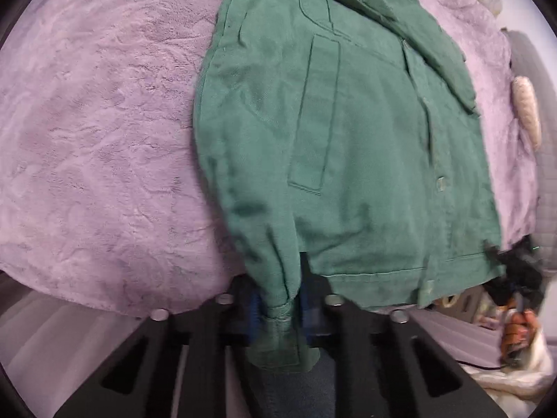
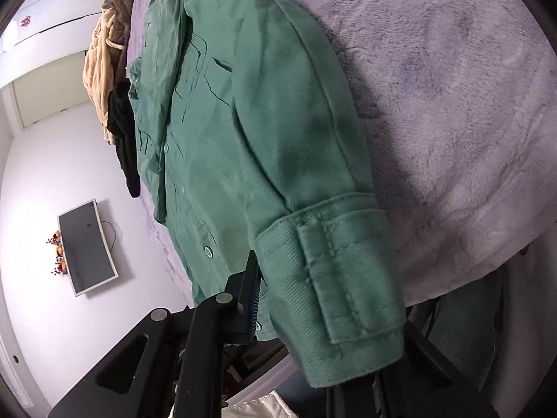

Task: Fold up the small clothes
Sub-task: 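Grasp the jacket hem with both grippers and lift it toward the collar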

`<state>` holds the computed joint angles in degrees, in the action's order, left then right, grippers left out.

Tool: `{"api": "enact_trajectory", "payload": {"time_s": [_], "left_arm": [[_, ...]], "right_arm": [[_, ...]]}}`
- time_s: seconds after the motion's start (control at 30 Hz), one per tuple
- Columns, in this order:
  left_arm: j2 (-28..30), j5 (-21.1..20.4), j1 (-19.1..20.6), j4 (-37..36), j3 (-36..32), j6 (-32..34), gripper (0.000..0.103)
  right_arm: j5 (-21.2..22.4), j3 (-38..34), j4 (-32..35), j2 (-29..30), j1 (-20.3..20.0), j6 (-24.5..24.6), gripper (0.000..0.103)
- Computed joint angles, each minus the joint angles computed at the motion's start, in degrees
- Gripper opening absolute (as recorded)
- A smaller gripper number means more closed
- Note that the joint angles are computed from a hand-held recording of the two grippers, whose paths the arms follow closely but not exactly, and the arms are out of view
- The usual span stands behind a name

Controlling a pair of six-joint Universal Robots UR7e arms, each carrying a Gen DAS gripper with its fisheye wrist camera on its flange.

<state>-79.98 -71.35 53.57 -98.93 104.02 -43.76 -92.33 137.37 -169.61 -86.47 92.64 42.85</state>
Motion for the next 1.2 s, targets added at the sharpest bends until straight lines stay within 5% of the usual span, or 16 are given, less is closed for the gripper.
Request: {"api": "enact_trajectory", "payload": {"time_s": [0.17, 0.33, 0.6, 0.83, 1.2], "left_arm": [[-1.7, -6.4, 1.9, -6.0, -1.4, 1.2, 0.015], [-0.5, -10.6, 3.9, -11.3, -5.9, 4.1, 0.015], [10.1, -12.7, 6.1, -13.9, -21.1, 12.1, 0.015], [20.3, -10.0, 6.9, -17.0, -34.7, 16.7, 0.015], [39.1, 4.2, 11.5, -17.8, -56.0, 12.7, 0.016]], "right_arm": [[4.7, -1.3, -7.9, 2.0, 1.4, -0.6, 0.015], [4.5, -5.9, -15.2, 6.2, 4.2, 0.4, 0.012], [3.4, -17.8, -19.3, 14.2, 7.4, -1.8, 0.011], [8.0, -35.5, -8.7, 21.3, 6.0, -8.0, 0.011], [8.6, -66.6, 18.2, 37.8, -2.4, -13.5, 0.011]]}}
